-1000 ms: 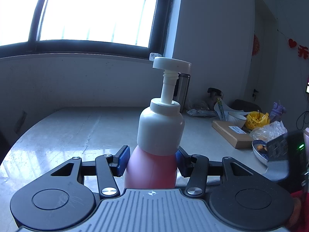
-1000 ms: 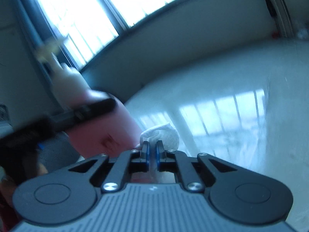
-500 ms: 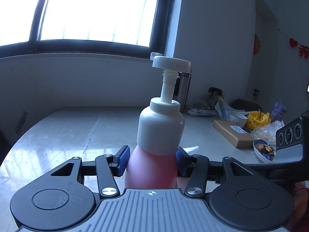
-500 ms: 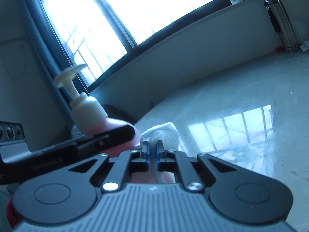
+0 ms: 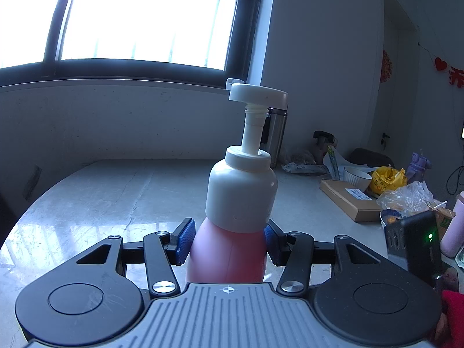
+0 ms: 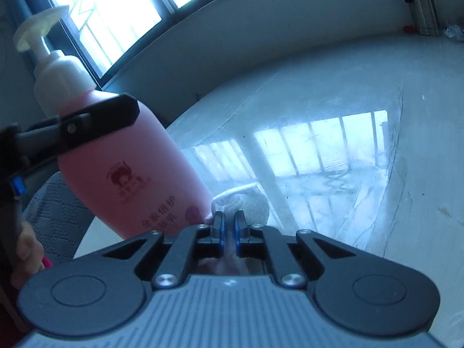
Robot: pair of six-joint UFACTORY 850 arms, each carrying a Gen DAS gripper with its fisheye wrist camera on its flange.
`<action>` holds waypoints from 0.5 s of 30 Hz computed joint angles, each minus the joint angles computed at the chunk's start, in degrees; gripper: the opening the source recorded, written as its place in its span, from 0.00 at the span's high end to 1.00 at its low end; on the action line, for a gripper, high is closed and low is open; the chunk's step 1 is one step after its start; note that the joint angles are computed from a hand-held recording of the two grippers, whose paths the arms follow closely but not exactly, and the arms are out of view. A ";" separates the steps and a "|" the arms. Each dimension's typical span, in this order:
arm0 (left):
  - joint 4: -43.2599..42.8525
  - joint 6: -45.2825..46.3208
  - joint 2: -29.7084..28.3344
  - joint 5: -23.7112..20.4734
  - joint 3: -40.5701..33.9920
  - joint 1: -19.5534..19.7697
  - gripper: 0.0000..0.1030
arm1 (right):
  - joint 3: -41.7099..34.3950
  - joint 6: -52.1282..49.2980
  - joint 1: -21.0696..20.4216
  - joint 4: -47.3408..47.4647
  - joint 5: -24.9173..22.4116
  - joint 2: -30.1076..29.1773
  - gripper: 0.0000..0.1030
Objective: Clean container
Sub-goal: 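Rub the tissue over the bottle's body with the right gripper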
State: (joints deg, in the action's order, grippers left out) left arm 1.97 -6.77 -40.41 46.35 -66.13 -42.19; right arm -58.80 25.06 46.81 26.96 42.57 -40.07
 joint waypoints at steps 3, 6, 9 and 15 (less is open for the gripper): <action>0.13 -0.06 -0.03 0.01 -0.02 0.07 0.48 | 1.39 -2.04 1.35 2.37 4.89 0.68 0.93; 0.00 0.04 -0.05 -0.05 -0.08 -0.01 0.48 | 3.88 -1.35 2.57 2.48 12.28 1.98 0.93; -0.03 0.05 -0.04 -0.05 -0.08 -0.05 0.48 | 5.93 0.86 3.26 1.04 19.01 2.87 0.93; -0.55 0.07 -0.01 0.02 0.01 -0.09 0.48 | 6.43 1.17 3.65 -0.71 22.20 2.57 0.93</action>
